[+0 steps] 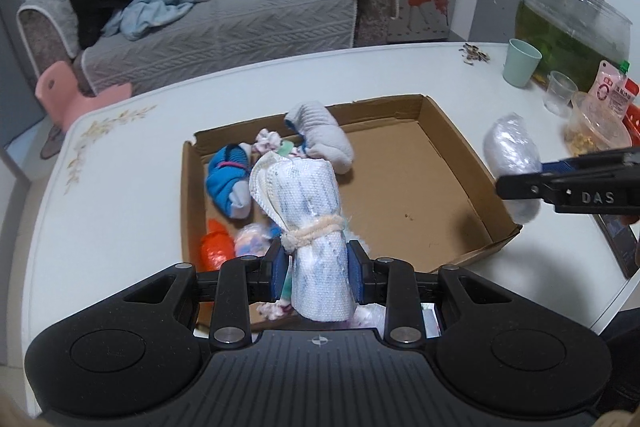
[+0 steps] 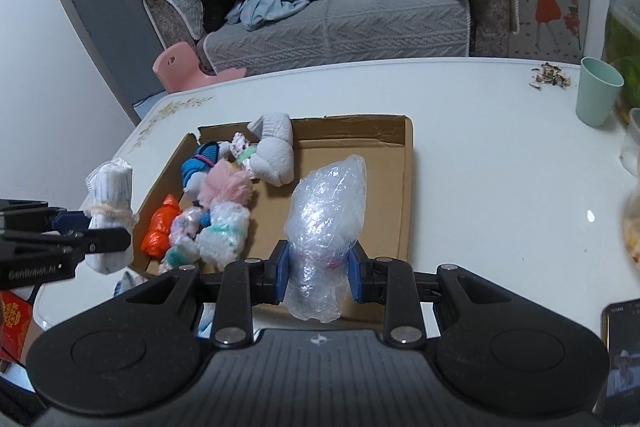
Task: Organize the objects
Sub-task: 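Carry the white striped bundle into the tray with the left gripper while the right carries the clear bundle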
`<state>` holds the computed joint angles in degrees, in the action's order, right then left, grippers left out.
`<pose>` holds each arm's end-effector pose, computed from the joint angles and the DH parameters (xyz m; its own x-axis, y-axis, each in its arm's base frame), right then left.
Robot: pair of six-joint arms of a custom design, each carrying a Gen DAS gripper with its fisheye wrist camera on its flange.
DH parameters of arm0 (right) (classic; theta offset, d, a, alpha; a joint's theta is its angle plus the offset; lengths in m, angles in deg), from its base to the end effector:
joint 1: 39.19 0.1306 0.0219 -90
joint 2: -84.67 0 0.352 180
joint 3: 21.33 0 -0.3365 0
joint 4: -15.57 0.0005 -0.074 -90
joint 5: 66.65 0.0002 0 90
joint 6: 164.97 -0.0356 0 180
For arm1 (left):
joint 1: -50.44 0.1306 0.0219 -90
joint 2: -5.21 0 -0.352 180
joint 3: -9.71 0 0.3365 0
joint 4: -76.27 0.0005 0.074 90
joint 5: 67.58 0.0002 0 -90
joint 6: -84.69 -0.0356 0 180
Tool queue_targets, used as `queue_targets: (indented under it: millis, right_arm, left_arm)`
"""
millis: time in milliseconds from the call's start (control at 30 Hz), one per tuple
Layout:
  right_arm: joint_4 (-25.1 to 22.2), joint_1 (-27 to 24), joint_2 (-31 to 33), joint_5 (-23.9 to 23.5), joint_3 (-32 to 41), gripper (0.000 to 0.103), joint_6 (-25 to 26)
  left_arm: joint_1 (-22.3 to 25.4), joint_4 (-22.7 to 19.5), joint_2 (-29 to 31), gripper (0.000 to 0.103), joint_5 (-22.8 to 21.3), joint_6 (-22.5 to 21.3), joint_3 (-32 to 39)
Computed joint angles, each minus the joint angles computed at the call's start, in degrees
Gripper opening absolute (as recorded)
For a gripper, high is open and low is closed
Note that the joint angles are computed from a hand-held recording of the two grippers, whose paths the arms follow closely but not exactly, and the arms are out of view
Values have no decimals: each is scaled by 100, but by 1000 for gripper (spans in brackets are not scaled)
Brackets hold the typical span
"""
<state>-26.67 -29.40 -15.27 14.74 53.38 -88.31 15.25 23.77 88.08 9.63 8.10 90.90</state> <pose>0.3635 0.0676 0.3652 -0.7697 0.0987 -0.6307 -0.0925 0.9603 0.2632 0.3132 -0.2118 0.3817 -0.7504 0.2524 -0.6109 0.2900 0.9562 0.0389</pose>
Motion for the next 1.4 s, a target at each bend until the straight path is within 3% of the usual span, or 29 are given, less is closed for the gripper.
queue_targets:
  millis: [233,667,800,867,1167,1400]
  right_arm:
    - [78,-79,300,-115,199,26,260]
    - [591,-385,828,-325,473,26,1030]
    - [671,-377,1088,-206,657,26,1375]
    - [687,-456,1188,-361,707,26,1416]
    - [522,-463,1756,-313,1081,26,1964]
    - [366,-470,2047,-431,1221,26,2444]
  left_arm:
    - [153,397,446,37,311,-235,200]
    - [228,863,1989,37,978,-593,1591]
    - [265,852,2460,37,925,-664,1935]
    - [287,829,2626,37,904,-710,2054]
    - [345,845,3007,37,702,-1036,2189]
    - [373,1049,3111,37,822,-2069,2096]
